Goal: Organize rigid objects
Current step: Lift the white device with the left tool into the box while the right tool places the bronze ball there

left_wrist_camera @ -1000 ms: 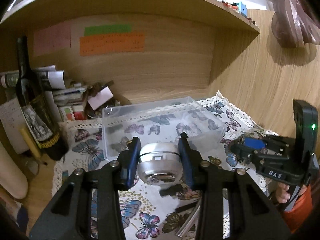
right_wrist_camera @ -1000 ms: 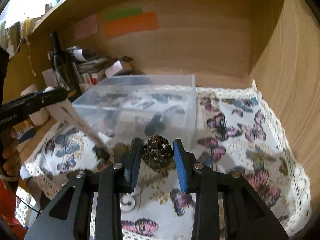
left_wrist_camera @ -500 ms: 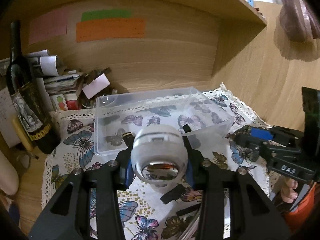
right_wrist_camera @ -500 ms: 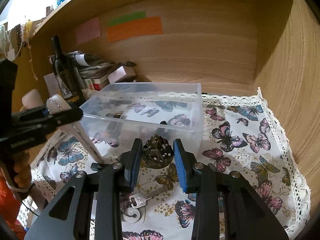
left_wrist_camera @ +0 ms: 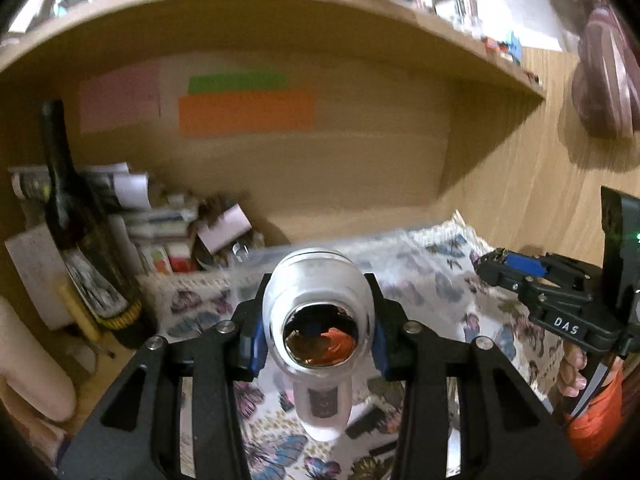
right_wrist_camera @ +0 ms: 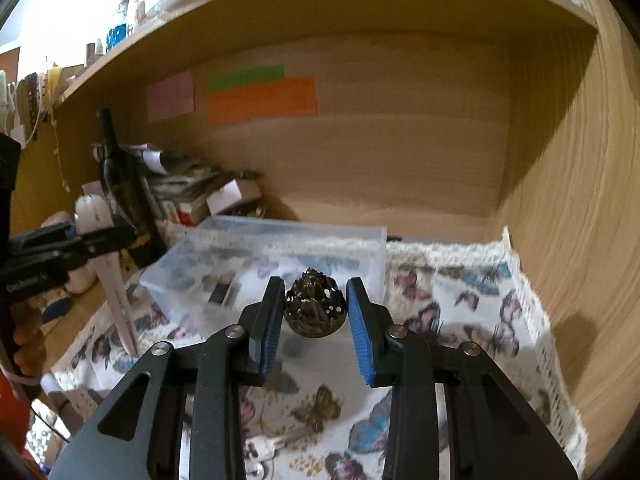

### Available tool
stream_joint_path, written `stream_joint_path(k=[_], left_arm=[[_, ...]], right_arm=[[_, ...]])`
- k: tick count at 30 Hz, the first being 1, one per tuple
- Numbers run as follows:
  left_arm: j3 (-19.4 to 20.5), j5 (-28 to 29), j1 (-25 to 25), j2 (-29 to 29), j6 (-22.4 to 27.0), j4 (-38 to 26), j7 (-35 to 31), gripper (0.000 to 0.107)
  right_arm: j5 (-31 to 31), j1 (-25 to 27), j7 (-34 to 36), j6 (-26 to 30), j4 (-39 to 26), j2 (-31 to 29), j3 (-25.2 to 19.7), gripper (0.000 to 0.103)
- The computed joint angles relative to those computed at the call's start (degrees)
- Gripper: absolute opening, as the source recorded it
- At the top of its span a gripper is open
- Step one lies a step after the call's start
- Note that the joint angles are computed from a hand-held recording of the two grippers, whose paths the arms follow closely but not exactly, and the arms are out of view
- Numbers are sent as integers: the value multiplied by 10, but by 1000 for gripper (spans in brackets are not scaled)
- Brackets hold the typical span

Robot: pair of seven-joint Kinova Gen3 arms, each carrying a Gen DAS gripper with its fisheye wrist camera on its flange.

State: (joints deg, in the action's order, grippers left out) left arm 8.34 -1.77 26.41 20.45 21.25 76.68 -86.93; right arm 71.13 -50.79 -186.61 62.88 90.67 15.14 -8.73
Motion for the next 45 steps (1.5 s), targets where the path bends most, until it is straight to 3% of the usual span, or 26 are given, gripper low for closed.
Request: stream_joint_path(k=[7,13,22,29,32,34,38,45], left_arm=[[-48,-50,35,7,-17,-37,49,41],[-94,-102,74,50,-12,-84,101,41],[-60,-96,51,146,105,-194,62,41],[-52,-72,43,182,160,-247,38,41],[-57,-64,45,199,198,-281,46,41],[-77,-74,57,197,196,-278,70,41],[-70,-74,49,177,178,-252,75,47],[-75,-91,55,101,95,-134,90,76]], right_arm=[[11,15,29,-15,-27,7,11,29],[-9,31,67,-45,-64,33,27,29],[-132,64,183,-104,-144,92,57,29],[-260,96,298,-101,-213,147,68,29],[-284,89,325,-91,-228,157,82,29],[-293,81,330,-97,-225,154,95,29],[-309,62,347,-74,-235,151,114,36],[-232,12,265,-85,-175,100,132,54]])
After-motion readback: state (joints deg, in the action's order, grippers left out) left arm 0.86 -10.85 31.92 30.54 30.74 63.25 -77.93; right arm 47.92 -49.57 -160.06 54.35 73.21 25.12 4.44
